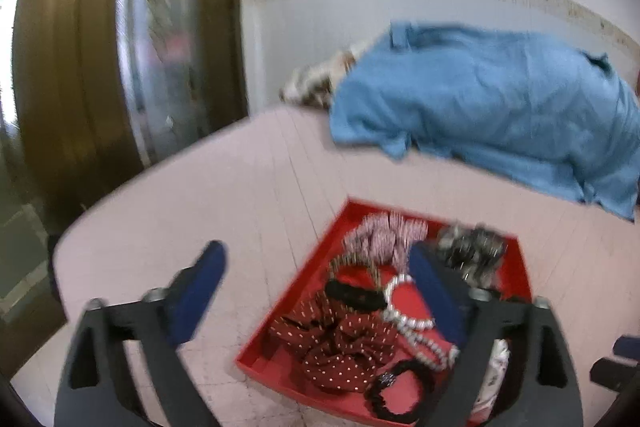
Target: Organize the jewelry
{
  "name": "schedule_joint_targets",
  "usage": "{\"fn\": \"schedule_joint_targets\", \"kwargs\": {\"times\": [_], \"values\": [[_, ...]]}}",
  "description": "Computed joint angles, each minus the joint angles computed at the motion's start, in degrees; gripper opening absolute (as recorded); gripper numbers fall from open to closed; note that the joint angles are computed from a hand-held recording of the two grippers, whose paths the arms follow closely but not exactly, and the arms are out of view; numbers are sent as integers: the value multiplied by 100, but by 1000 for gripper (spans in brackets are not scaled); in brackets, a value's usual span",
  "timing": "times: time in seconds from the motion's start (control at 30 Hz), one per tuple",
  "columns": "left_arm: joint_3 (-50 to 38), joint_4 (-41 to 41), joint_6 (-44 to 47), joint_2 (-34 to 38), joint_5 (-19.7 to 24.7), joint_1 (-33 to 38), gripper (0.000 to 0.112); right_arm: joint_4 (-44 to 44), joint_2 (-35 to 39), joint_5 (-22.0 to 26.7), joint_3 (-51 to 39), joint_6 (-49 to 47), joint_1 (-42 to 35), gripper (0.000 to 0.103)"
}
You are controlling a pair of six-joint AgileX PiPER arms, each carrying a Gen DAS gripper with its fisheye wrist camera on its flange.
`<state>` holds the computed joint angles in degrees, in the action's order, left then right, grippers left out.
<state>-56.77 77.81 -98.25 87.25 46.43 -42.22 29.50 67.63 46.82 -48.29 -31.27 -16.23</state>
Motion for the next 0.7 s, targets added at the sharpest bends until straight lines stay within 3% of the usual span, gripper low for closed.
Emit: {"fn": "schedule_joint_targets", "kwargs": {"times": [0.07,0.17,0.4,0.5,0.7], "values": [[30,353,-302,-118,751,-499,103,169,-16,68,58,-184,-269,62],[-294,214,191,-133,1412,-959,103,326,-48,119,136,-390,-611,62],[-1086,-297,1135,-17,2169,-1919,103,541,-340,121,270,-902,-1208,68],[-1289,-439,1238,61,2280,-2262,103,555,-508,52,355,-1131,-1437,70],[-1587,-935,1393,117,1983,-2588,103,492,-796,-124,530,-1510,-1826,73]]}}
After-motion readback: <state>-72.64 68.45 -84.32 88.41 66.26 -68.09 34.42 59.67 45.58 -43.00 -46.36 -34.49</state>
